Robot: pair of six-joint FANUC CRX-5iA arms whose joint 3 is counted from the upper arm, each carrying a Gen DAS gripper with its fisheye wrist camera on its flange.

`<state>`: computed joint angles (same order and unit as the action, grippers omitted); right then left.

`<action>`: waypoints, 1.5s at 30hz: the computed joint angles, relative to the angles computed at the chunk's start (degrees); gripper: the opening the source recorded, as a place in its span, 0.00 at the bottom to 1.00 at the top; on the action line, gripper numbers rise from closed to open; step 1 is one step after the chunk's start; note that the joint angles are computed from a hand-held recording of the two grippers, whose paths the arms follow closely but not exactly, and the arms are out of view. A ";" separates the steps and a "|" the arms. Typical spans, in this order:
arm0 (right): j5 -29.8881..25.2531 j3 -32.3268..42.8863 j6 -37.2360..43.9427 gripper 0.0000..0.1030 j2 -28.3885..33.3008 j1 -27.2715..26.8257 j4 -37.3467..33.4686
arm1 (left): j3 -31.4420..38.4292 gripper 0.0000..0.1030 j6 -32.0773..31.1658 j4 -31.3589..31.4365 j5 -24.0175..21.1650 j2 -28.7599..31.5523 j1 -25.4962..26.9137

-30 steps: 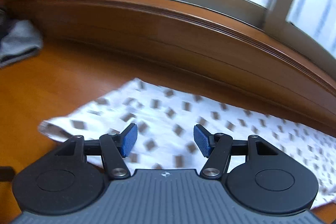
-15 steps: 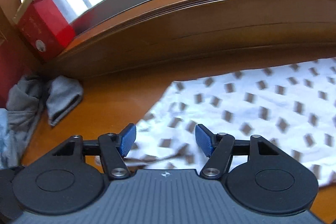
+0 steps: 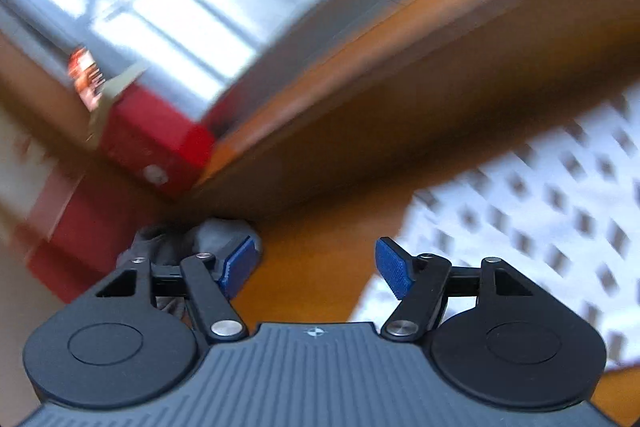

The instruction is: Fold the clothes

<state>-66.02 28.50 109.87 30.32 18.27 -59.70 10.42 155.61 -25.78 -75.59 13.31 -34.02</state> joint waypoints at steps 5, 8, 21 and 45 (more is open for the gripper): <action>-1.77 1.59 -8.83 0.68 2.23 -0.77 3.32 | -0.18 1.00 -0.55 -0.18 0.51 -0.07 0.06; -1.35 0.58 -9.30 0.68 1.69 0.02 4.43 | -0.16 1.00 -0.66 -0.14 0.55 -0.05 0.07; -11.46 9.92 -2.55 0.68 6.11 3.06 -6.24 | 0.21 1.00 0.02 -0.30 0.00 0.14 -0.31; 5.50 -14.71 10.46 0.72 -15.15 2.83 5.00 | 3.51 1.00 -3.00 -4.09 -0.87 0.97 -4.48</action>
